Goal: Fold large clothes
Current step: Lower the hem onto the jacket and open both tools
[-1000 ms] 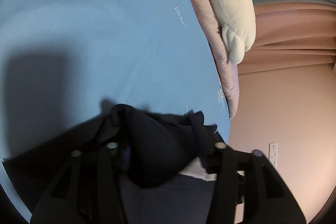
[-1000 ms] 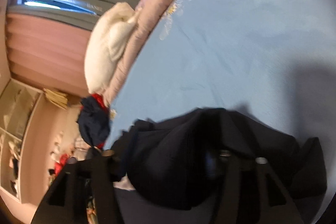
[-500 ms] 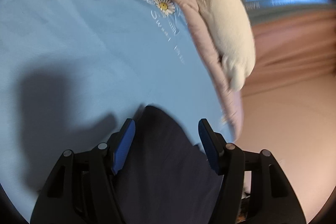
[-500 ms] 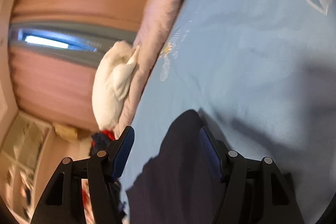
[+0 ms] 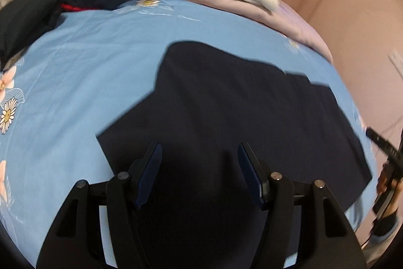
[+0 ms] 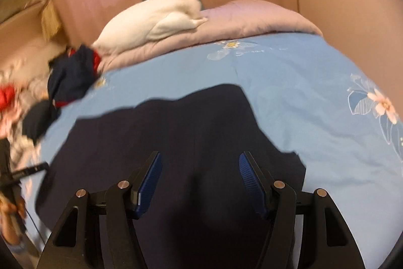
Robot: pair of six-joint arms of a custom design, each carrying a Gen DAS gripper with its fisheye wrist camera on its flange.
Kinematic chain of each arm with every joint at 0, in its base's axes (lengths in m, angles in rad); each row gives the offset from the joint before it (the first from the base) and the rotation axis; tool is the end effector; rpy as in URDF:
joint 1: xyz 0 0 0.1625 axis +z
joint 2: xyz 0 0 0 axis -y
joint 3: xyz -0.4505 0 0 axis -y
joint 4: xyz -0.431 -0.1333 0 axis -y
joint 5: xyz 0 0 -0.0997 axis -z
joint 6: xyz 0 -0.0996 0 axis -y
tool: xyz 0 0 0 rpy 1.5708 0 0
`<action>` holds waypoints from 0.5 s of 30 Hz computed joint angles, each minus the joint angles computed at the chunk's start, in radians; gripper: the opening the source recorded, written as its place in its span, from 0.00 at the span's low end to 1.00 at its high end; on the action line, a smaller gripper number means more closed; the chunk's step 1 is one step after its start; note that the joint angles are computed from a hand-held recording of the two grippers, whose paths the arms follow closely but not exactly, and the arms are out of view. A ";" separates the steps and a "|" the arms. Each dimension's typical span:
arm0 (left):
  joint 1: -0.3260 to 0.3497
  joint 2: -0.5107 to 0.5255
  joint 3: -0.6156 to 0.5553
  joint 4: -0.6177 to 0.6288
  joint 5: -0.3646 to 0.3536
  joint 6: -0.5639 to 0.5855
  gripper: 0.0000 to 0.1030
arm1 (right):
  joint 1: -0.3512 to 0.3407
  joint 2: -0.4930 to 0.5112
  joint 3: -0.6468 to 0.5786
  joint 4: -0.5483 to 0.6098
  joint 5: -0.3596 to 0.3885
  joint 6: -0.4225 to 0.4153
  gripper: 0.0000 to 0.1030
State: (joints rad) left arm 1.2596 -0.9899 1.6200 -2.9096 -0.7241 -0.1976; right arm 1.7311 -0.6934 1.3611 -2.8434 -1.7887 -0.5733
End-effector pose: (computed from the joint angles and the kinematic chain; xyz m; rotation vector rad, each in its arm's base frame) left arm -0.0207 -0.7435 0.2999 -0.2498 2.2953 -1.0737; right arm 0.2416 -0.7938 0.1603 0.8848 -2.5607 0.7662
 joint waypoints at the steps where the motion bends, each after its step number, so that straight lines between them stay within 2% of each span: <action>1: -0.012 0.003 0.021 -0.007 0.018 0.004 0.61 | -0.002 -0.010 0.028 -0.022 -0.004 -0.015 0.63; 4: -0.028 0.013 0.055 -0.009 0.065 0.019 0.61 | 0.000 -0.013 0.083 -0.109 -0.088 -0.079 0.63; 8: -0.036 0.022 0.061 0.042 0.109 0.023 0.61 | -0.011 -0.006 0.116 -0.142 -0.197 -0.126 0.59; 12: -0.039 0.022 0.070 0.096 0.130 -0.011 0.61 | -0.029 -0.018 0.162 -0.167 -0.201 -0.109 0.59; 15: -0.042 0.022 0.079 0.116 0.149 -0.041 0.61 | -0.030 -0.021 0.188 -0.219 -0.209 -0.135 0.59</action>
